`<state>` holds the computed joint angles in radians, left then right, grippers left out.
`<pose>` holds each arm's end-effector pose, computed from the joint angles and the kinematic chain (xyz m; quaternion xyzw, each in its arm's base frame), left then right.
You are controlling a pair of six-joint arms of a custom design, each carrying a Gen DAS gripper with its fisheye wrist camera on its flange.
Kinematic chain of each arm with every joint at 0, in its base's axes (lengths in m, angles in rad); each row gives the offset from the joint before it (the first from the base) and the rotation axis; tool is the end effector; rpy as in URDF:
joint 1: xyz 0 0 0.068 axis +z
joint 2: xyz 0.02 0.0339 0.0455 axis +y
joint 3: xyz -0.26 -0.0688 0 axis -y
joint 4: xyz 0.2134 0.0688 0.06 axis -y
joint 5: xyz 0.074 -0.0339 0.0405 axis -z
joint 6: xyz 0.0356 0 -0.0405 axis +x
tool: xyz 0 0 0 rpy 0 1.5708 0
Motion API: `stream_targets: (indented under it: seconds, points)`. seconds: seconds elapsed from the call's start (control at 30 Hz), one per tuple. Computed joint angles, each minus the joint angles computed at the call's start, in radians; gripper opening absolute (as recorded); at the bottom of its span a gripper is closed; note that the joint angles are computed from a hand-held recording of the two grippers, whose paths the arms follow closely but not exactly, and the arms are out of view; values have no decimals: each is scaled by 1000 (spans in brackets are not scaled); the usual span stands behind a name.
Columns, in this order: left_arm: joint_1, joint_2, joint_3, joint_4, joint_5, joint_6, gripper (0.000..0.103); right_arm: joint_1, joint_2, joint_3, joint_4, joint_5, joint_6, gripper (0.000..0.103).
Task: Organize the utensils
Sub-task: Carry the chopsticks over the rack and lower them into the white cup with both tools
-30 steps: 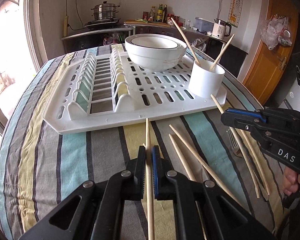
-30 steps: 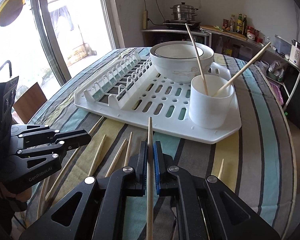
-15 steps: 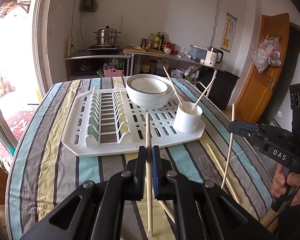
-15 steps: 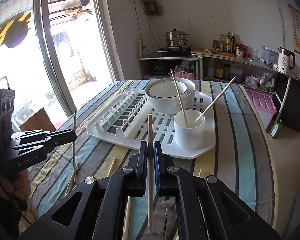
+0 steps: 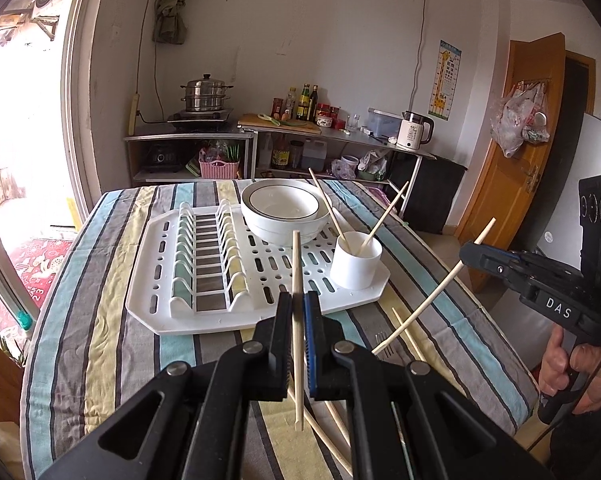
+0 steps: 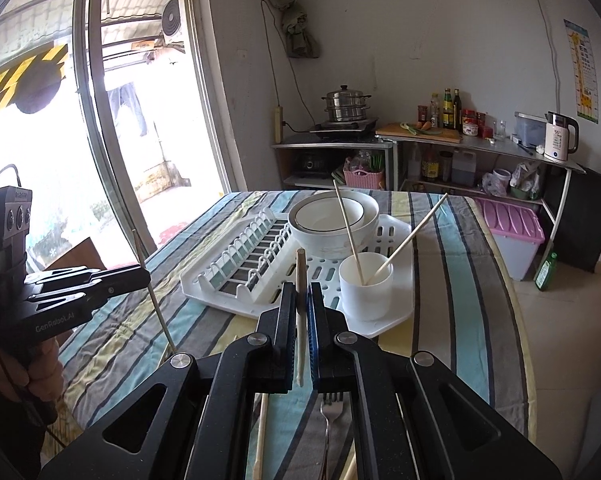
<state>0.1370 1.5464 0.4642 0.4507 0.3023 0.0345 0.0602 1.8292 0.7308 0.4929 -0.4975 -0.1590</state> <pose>0.2530 0.0242 0.1494 0.0229 0.8839 -0.0955 0.4573 0.3219 0.0364 0.1422 -0.2075 0.8409 0.1956 0.4601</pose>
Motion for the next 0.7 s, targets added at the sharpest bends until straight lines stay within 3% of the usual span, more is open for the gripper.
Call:
stream_targets:
  seconds: [0.33,0.7]
  points:
    - [-48,34,114,-59,-3,-25,6,-25,6,59,-35,7,9,5]
    - [-141,135,342,-148,-36,-67,6,-55,47,217,-105,20,37,5]
